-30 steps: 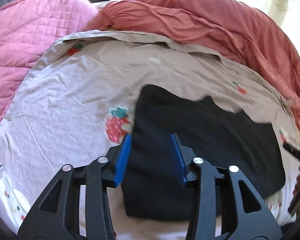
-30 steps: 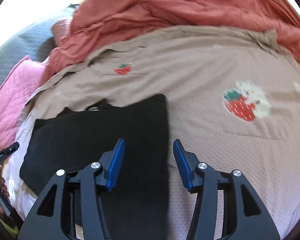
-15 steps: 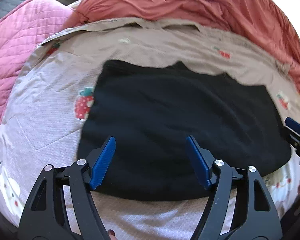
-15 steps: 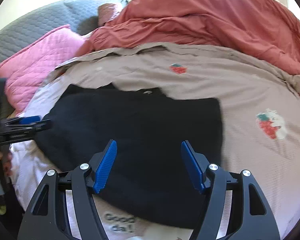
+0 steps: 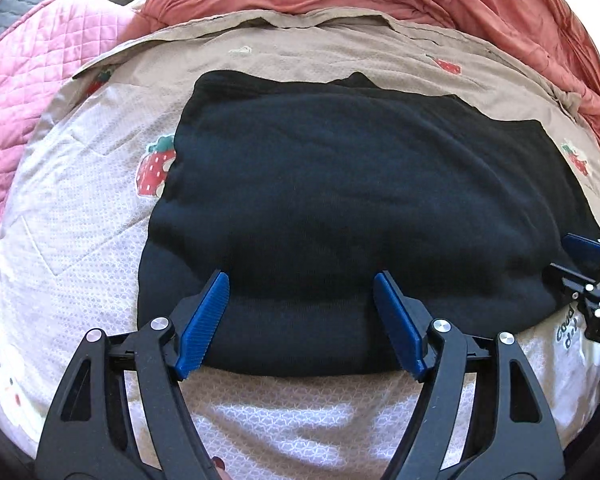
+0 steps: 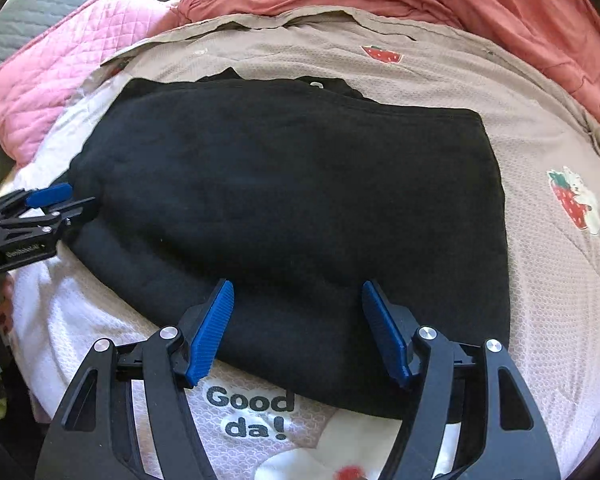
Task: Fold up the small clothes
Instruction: 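Smooth the folded shirt flat with both open tools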
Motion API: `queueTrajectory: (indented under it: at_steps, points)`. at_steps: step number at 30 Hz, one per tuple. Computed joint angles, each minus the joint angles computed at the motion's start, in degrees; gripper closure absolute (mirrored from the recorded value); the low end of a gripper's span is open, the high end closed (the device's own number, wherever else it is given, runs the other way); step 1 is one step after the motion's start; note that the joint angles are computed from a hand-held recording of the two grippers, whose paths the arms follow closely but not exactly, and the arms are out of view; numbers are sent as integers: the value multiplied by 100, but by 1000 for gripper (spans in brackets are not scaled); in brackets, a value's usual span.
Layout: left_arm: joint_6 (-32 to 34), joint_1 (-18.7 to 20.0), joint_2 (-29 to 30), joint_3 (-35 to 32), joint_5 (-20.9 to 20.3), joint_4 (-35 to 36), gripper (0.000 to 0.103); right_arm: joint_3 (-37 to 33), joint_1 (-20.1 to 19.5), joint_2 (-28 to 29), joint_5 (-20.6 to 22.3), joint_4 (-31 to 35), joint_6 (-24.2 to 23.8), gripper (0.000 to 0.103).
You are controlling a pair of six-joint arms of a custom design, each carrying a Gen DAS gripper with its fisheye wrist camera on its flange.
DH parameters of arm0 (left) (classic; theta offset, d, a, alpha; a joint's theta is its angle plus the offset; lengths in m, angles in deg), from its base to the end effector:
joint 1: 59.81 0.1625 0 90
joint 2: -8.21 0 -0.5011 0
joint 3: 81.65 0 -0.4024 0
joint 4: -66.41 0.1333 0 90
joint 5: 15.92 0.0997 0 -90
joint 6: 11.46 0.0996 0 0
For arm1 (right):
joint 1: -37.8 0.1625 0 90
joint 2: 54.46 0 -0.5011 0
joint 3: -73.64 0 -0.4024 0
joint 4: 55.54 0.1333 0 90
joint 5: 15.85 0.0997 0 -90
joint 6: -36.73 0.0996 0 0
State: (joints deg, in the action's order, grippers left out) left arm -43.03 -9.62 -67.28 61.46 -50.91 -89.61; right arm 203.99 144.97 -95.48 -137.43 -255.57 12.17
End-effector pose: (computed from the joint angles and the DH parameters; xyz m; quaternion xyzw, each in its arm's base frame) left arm -0.0762 -0.4271 0.2157 0.0702 0.8841 -0.2593 0.3823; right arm 0.2269 -0.4595 0.0449 0.2915 -0.9019 0.1553 0.2783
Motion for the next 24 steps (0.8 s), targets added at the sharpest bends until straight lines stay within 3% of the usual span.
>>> queueTrajectory:
  at_steps: [15, 20, 24]
  points:
    - [80, -84, -261, 203, -133, -276, 36, 216, 65, 152, -230, -712, -70, 37]
    - [-58, -147, -420, 227, -188, -164, 36, 345, 66, 9, -120, -691, 247, 37]
    - [-132, -226, -555, 240, -217, -64, 33, 476, 143, -53, -34, -976, 214, 37]
